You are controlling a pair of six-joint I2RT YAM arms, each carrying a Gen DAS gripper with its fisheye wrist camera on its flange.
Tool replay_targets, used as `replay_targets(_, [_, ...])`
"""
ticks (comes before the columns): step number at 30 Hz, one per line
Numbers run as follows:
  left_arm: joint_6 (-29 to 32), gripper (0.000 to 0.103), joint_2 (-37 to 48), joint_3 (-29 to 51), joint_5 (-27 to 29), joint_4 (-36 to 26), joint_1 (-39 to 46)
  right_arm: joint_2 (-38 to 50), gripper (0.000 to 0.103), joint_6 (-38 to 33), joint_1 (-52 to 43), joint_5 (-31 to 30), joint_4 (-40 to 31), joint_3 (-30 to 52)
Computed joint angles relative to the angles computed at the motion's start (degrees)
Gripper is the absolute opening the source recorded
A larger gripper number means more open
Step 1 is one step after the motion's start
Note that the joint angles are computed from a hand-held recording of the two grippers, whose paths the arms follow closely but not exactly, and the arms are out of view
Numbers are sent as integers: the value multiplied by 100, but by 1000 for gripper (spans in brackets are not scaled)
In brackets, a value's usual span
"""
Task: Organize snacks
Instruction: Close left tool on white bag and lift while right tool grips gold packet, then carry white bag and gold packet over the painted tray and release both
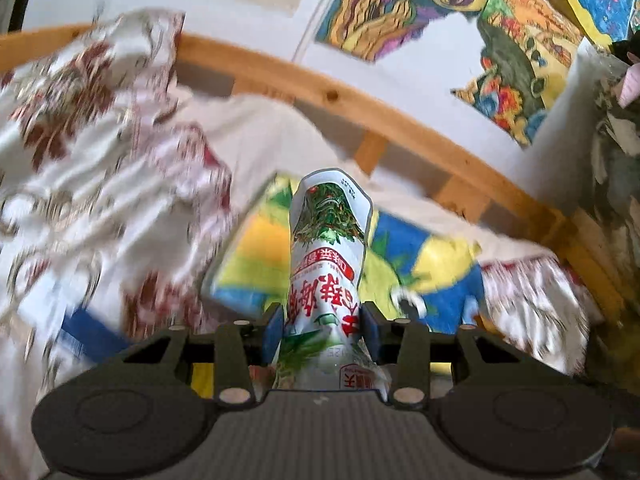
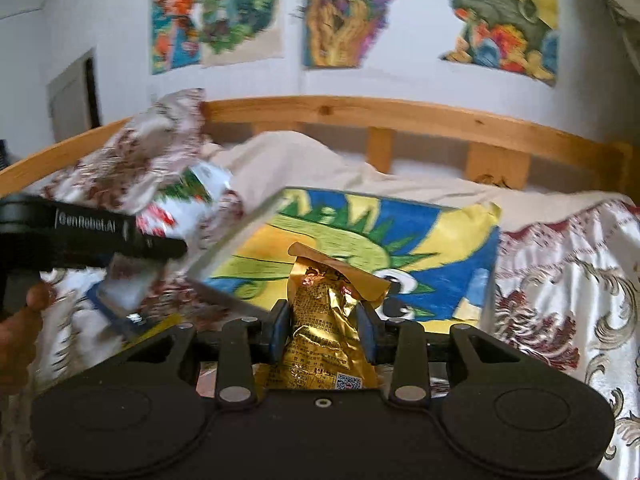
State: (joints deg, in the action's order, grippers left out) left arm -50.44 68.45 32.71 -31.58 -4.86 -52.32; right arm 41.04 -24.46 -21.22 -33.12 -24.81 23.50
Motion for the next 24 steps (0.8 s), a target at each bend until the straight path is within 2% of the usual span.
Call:
replay_targets(5, [215,46,840,170,527,967,681,828,38,517,434,602,1089,-65])
replay_targets(13, [649,46,1966,562,1005,1680,1209,2431,38,1319,1087,1315,2631,122])
replay_targets(17, [813,46,2355,705,1068,1816,1302,3017,38,1521,1226,1468,3014,261])
replay_targets(20, [715,46,2564,815,1246,1797,1408,3335,38,1577,1293,1601,3252,316])
replay_targets(24, [805,46,2752,911,1184,1874,1396,3658,38,1579,1270,1685,3372,417])
